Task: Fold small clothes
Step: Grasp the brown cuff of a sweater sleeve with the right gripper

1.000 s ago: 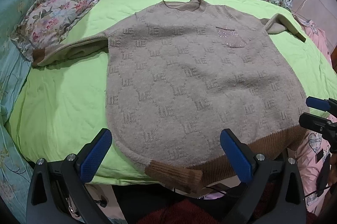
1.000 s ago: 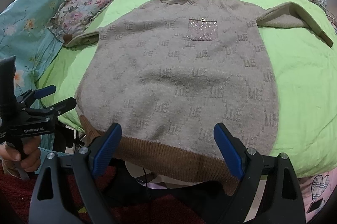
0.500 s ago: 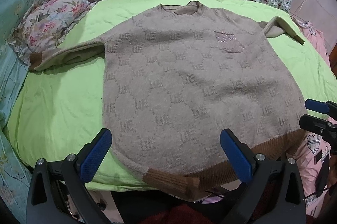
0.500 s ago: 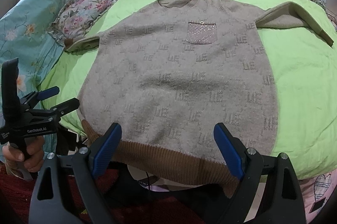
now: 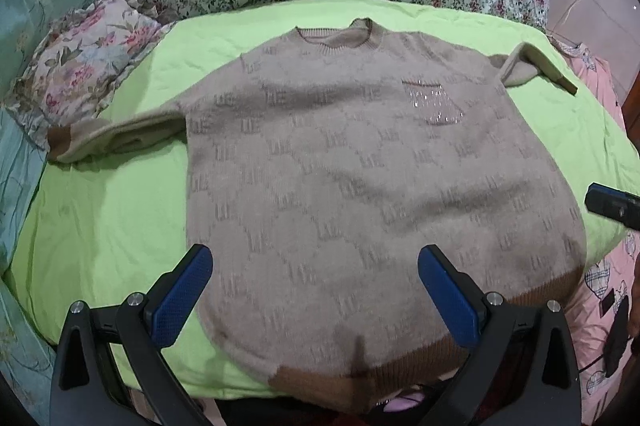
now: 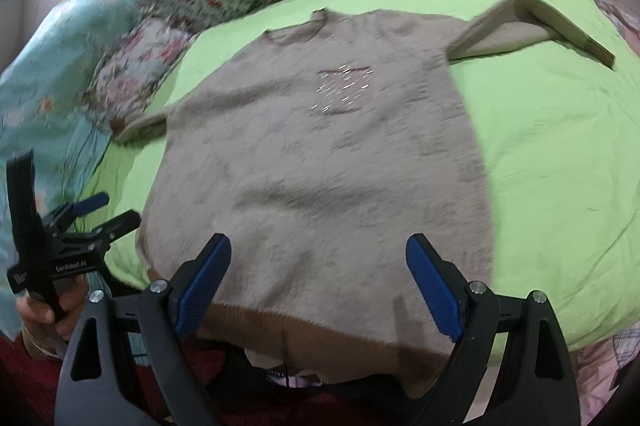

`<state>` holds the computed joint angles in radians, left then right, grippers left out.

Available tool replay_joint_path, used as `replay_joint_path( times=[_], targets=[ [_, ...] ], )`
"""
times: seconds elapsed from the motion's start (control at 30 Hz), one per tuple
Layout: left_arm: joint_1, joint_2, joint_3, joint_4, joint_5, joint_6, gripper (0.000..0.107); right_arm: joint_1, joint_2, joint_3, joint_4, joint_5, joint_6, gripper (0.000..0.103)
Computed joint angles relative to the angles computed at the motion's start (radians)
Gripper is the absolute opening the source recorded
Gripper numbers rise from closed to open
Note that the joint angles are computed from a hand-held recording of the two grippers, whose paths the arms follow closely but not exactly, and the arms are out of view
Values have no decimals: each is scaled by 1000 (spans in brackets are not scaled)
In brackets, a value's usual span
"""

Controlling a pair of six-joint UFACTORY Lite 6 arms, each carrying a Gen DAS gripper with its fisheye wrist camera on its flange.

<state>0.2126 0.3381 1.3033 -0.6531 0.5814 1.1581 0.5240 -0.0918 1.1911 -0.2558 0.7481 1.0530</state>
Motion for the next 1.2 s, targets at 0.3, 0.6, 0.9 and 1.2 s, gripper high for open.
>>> replay_joint_path(
  times=[0.3, 0.6, 0.9, 1.2],
  targets=[
    [-57, 144, 168, 89, 14, -142, 103, -488, -114, -111, 244, -77, -345, 89],
    [-121, 228, 233, 196, 35, -281, 103, -940, 109, 38, 478, -167, -702, 82],
    [-194, 372, 401, 302, 88, -451, 103, -1189, 592, 445, 799, -262, -881, 82],
    [-221, 509, 560, 347, 161, -548, 103, -1232, 1012, 998, 499, -81, -596, 16]
  ],
)
